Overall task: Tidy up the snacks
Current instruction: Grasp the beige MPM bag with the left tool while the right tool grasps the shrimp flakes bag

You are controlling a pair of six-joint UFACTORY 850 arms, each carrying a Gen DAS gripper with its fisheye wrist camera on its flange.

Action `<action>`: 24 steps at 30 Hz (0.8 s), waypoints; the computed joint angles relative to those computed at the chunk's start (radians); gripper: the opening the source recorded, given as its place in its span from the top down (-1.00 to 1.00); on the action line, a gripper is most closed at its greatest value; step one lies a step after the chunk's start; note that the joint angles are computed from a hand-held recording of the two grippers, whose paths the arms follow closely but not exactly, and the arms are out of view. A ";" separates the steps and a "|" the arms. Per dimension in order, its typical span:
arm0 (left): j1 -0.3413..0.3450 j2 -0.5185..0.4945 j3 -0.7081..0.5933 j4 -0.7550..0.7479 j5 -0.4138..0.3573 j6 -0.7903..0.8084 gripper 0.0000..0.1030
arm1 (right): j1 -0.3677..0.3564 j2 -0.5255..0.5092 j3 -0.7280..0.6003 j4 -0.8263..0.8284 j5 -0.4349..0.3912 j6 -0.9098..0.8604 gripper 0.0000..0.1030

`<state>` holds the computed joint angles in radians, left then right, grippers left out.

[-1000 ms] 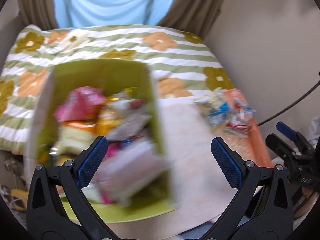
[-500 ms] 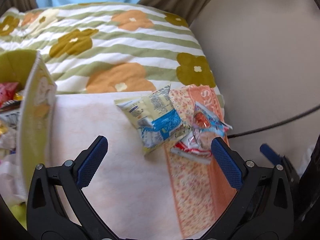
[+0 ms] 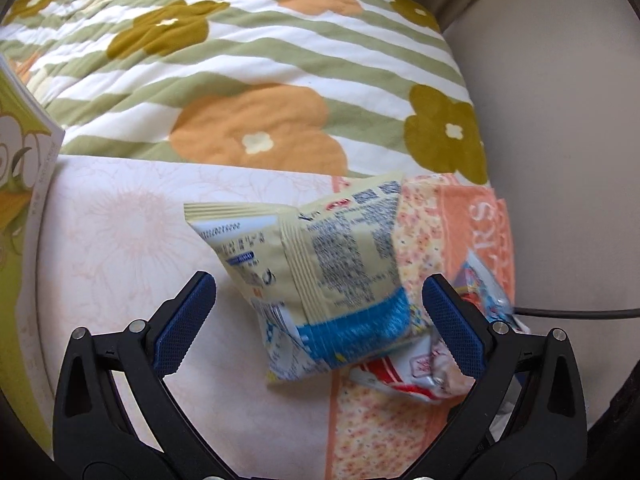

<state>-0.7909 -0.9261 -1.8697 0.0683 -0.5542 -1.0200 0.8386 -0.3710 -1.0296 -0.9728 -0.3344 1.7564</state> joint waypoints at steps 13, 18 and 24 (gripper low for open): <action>-0.008 -0.036 -0.061 0.150 -0.171 0.194 -0.99 | 0.013 -0.082 -0.072 0.032 -0.051 0.000 -0.95; 0.014 -0.010 0.015 0.002 -0.108 0.278 -0.68 | 0.008 -0.123 -0.106 0.082 -0.057 -0.047 -0.95; 0.018 0.019 0.080 -0.040 -0.038 0.305 -0.45 | 0.008 -0.142 -0.121 0.080 -0.077 -0.027 -0.87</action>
